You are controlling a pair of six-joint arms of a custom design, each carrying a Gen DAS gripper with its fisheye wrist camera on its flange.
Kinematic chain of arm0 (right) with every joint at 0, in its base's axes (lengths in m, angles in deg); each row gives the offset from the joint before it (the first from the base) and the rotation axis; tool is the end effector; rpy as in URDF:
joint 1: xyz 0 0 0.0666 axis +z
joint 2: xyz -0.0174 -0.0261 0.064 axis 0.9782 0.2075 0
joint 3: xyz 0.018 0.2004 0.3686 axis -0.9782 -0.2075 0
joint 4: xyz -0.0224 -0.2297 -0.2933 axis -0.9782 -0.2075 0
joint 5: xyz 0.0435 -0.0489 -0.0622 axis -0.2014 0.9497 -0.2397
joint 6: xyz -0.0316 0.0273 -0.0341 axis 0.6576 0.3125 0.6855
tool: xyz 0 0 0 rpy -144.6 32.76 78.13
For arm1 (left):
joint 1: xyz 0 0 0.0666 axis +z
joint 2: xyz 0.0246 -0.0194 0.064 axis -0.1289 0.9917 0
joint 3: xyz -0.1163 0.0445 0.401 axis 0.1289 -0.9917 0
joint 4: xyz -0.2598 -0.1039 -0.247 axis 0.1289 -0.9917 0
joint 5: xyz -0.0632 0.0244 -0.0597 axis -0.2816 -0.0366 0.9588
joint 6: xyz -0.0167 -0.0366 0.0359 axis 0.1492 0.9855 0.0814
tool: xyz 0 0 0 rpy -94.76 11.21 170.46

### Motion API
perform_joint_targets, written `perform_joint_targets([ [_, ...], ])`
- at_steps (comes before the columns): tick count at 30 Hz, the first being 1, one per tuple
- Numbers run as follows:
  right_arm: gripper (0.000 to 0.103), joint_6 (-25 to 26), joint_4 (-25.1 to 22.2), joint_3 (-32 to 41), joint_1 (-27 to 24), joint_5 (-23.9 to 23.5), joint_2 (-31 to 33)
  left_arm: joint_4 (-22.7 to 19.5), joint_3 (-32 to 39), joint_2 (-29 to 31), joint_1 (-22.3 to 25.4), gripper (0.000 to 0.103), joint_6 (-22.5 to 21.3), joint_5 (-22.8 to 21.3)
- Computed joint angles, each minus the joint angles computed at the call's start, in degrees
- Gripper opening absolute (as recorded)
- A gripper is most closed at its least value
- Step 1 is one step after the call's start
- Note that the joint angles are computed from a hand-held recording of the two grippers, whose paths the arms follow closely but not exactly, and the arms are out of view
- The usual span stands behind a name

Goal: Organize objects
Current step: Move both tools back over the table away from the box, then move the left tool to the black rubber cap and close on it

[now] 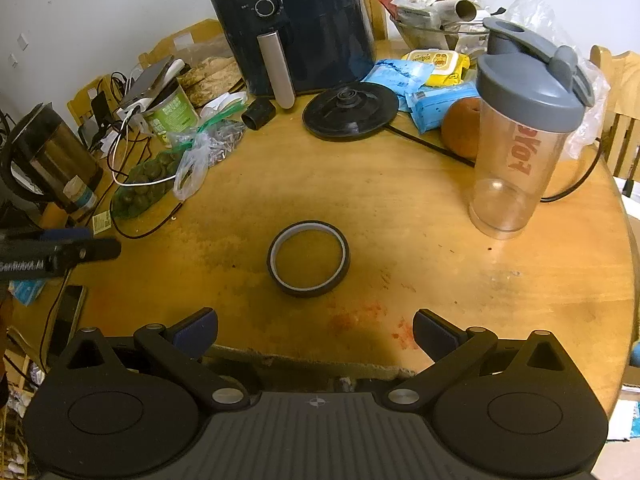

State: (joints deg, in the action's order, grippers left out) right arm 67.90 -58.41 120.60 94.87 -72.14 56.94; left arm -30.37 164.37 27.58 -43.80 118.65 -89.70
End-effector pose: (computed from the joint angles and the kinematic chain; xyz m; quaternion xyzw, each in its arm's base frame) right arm 0.5897 0.1950 0.4599 -0.4841 0.8285 0.1951 0.2030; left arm 0.4369 -0.3102 0.4403 -0.0142 0.9500 -0.0481 0.3081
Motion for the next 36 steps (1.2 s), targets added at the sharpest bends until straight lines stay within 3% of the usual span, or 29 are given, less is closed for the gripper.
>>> perform_joint_targets([
  [26, 0.103, -6.46, -3.01, 9.04, 1.19, 2.81, 5.25, 9.44, 11.52, 14.67, 7.08, 0.069, -20.30, -5.98],
  [36, 0.103, -8.87, -2.28, 10.32, 0.77, 4.37, 5.77, 9.13, 19.23, 23.06, 8.46, 0.069, -26.74, -7.79],
])
